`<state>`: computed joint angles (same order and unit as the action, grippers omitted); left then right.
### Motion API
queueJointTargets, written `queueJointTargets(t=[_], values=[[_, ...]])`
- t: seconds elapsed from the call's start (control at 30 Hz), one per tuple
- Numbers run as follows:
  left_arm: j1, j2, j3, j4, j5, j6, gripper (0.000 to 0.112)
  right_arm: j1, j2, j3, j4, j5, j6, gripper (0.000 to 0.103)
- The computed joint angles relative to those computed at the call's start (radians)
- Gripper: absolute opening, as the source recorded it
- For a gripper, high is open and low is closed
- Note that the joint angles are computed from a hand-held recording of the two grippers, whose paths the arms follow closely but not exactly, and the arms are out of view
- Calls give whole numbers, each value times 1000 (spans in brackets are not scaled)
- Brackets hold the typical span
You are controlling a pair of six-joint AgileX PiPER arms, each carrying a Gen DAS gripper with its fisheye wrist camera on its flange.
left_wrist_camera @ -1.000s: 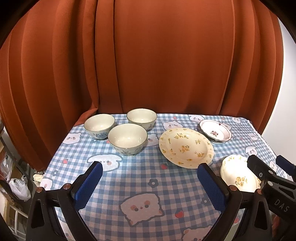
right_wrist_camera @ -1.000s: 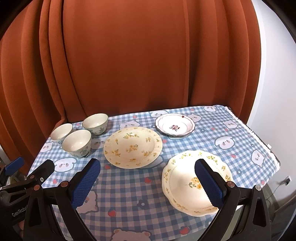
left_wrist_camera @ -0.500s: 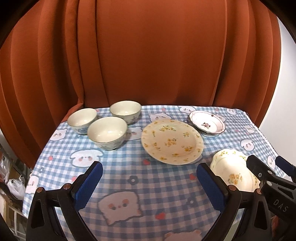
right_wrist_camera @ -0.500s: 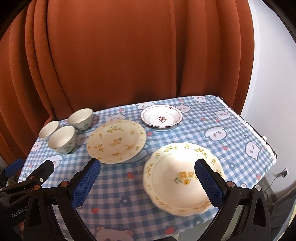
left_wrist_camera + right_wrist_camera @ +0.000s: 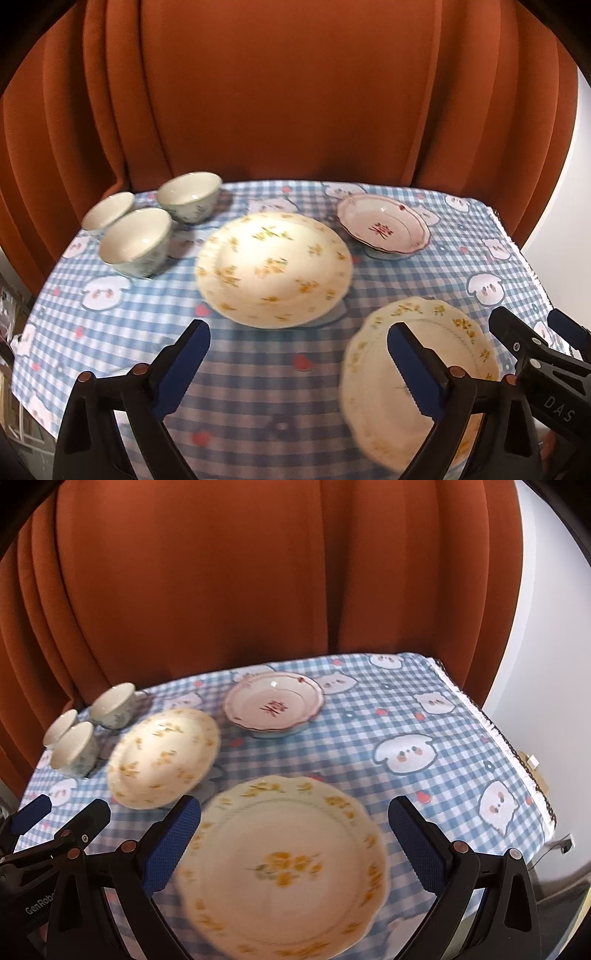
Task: Organize plates and bowls
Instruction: 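Grasp the scalloped plate rim with the left gripper while the right gripper grasps it too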
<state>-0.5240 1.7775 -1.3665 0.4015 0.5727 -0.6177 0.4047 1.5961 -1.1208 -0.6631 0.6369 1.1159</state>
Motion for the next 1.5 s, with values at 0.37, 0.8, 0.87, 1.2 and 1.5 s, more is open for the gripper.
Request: queueJointTargets(t=[0.37,0.8,0.87,1.2,1.5], values=[[-99,231,-199,-1,142,-120,89,-260,102,39,384,-180,-544,95],[-117,359,-338,-113,260,-72,79,-345,247,4,769,-177,-993,79],[-123,371,-353,-122,269,-60,78,-352,266,-10,802,-156,-1035,70],[-151,420,-413,-69,333,-60,77,-351,321,-51,813,-105,-1072,63],[-110,402,-394,-155,342,48,76,-326,319,-86,733,-50,-977,63]])
